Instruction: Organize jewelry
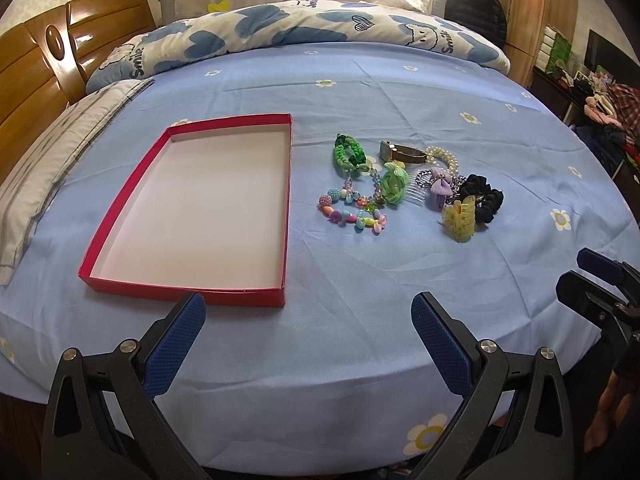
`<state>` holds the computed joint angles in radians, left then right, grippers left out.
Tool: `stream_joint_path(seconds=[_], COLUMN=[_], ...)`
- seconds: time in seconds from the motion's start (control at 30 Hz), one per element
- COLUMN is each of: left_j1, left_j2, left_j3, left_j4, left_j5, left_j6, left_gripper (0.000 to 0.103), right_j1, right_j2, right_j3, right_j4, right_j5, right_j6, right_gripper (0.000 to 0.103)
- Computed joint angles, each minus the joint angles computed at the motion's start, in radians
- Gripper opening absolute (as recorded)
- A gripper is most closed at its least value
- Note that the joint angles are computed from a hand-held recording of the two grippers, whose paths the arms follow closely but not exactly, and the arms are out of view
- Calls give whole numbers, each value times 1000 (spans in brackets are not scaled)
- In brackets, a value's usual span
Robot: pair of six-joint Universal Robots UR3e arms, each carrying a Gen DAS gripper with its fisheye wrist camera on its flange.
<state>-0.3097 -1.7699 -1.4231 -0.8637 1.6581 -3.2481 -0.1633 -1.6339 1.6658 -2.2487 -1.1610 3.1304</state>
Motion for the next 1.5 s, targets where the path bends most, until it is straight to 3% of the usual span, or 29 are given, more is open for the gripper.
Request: stream_joint_path(seconds=[0.23, 0.47, 0.8, 0.9, 1.17, 1.3, 1.37, 1.5], left_j1=[5, 37, 28, 15, 9, -29, -43, -57], left_j2=[-31, -56, -147, -207, -331, -434, -497, -635], left_j3=[24, 117, 220, 309, 494, 633, 726, 955], left_j4=[-11, -153, -137, -183, -221, -247, -291, -409], left_j5=[-17, -80, -68, -39, -193, -217, -226, -268], left_j6=[-8, -3, 36, 57, 48, 46, 47, 41], left_gripper=[103, 103, 100, 98, 98, 98, 98, 98], right_j1=[-11, -29, -89, -99, -113, -135, -150, -164], right_j2=[13, 27, 80, 116, 245, 328, 380, 477], right_j3=[3, 8, -7, -31, -131, -188, -232, -332], right_j4=[-4, -15, -28, -40, -54, -44, -26, 20], right_j5=[10, 19, 66, 77, 77, 98, 114, 131], right_j6=[3, 0, 2, 2, 16, 20, 21, 17], right_gripper=[99, 99, 97, 91, 72, 61, 52, 43])
